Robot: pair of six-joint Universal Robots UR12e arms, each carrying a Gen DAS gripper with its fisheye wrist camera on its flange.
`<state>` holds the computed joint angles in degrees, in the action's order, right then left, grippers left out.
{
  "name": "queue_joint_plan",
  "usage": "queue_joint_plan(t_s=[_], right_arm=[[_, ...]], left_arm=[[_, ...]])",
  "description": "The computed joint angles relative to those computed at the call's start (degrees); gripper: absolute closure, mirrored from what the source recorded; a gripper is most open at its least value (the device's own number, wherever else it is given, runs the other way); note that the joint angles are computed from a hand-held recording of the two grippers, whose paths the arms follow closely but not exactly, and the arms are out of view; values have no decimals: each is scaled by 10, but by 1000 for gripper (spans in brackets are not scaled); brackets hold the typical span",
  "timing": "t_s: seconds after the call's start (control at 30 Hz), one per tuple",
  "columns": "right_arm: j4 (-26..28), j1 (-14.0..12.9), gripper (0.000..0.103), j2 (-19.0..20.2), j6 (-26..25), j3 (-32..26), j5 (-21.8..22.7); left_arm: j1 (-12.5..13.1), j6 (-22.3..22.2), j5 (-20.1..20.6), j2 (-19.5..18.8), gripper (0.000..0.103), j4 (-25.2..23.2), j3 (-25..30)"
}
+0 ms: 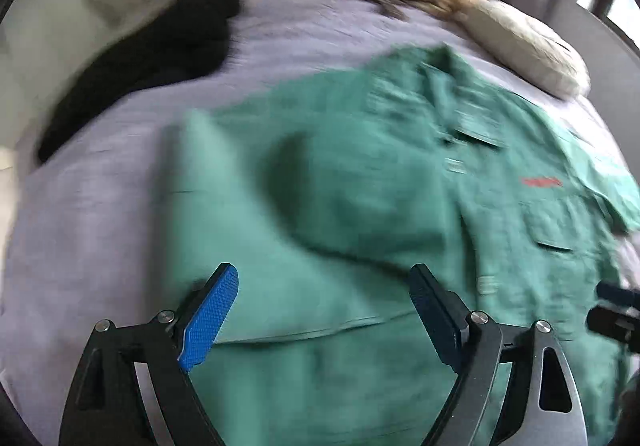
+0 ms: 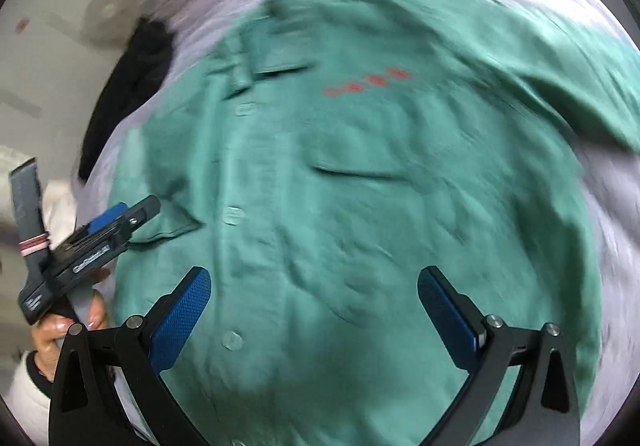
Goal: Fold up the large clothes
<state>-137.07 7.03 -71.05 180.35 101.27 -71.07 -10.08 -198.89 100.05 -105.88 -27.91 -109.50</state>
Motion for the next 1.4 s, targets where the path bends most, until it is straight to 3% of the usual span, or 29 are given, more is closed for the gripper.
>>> queue_joint_plan(t_s=[0.03,0.17,0.37,0.43,0.53,0.57,0.6,0.67,0.7,0.83,0.93,1.03,1.1,1.17,1.23,1.3,1.4], right_arm=[[-2,5,0,3,-11,-4,-2],[-8,54,0,39,-88,-56,-57],[-75,130,0,101,-195,-113,-157],[-98,144,0,114,-218,-119,-180],[-147,170,0,142,-250,-122,-282],[-160,172,4,151,-258,-123,-302],[-169,169,33,152,-246,-121,-299],[-162,152,91,141,-204,-119,-252],[-159,142,92,134,-178,-116,-236],[-162,73,92,103,-22,-102,-83],[-174,31,92,92,65,-84,-36],[-125,-16,83,97,146,-72,73],[-108,-32,41,98,195,-59,99],[-178,-49,24,98,255,-29,160],[-212,-55,22,94,299,-14,172],[-230,-59,22,91,344,-5,176],[-242,-60,22,85,371,3,163]], left_arm=[[1,-10,37,6,15,-4,-9],[16,-32,89,17,15,-34,-30],[15,-22,98,23,15,-47,-56],[12,-21,100,26,15,-44,-67],[12,-29,97,21,15,-39,-66],[13,-31,101,17,15,-34,-64],[15,-37,105,13,15,-28,-61],[20,-50,111,8,15,-15,-56],[21,-55,115,7,15,-13,-56],[25,-60,122,7,15,-1,-57],[23,-46,136,5,15,3,-57],[24,-63,133,3,15,-12,-53],[26,-80,125,5,15,-16,-53],[29,-90,115,10,15,-10,-58],[30,-83,106,16,15,-18,-61],[32,-52,85,29,15,-38,-67],[37,4,52,58,15,-43,-84]])
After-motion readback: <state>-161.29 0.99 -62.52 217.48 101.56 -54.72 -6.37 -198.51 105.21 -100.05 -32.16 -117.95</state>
